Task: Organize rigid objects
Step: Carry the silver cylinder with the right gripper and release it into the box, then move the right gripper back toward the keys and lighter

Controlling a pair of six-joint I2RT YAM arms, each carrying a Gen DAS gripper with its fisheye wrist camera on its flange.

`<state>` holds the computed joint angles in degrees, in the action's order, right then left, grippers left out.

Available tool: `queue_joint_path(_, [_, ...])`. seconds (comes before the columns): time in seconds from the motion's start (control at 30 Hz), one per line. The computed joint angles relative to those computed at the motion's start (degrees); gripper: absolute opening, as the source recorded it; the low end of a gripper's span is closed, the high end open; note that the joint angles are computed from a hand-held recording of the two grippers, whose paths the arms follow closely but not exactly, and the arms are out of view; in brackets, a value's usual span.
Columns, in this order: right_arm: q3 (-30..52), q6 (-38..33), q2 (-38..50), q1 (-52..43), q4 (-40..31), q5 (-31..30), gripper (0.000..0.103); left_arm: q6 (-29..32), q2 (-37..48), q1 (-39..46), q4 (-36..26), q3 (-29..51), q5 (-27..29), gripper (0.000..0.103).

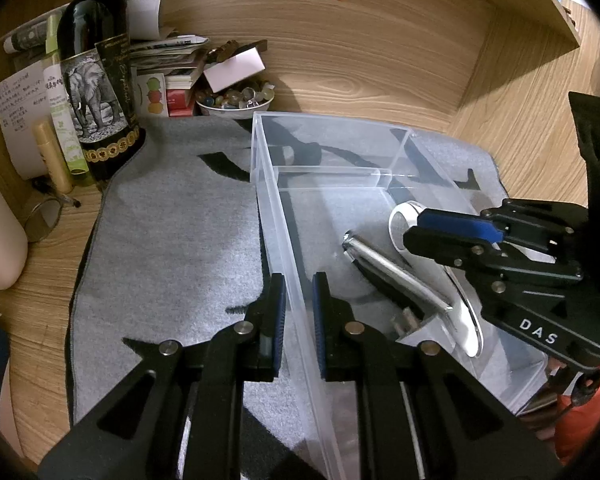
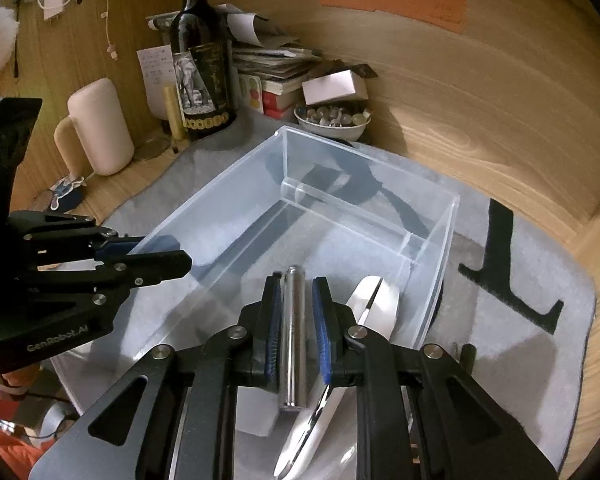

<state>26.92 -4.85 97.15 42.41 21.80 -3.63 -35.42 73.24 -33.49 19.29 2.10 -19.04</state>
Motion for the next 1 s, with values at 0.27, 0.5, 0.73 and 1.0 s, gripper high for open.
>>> queue_joint_path(0.27, [-3.45, 1.3, -4.54, 0.18, 2.3, 0.54, 0.042, 0.12, 0.22, 0.06, 0.2, 0.01, 0.12, 0.013])
queue_joint_path(0.5, [-7.71, 1.54, -12.69, 0.41, 3.68, 3.05, 0.071, 0.35, 0.38, 0.28, 0.26, 0.06, 0.24, 0.013])
queue_joint_path(0.73, [-11.57, 1.47, -20.43, -1.89, 3.72, 4.62, 0.083, 0.83, -0.24, 0.71, 0.19, -0.36, 0.49, 0.013])
queue_joint_path(1.0, [-16.14, 1.43, -30.62, -10.03, -0.34, 3.14, 0.083, 1.05, -0.8, 0.64, -0.27, -0.69, 0.15, 0.013])
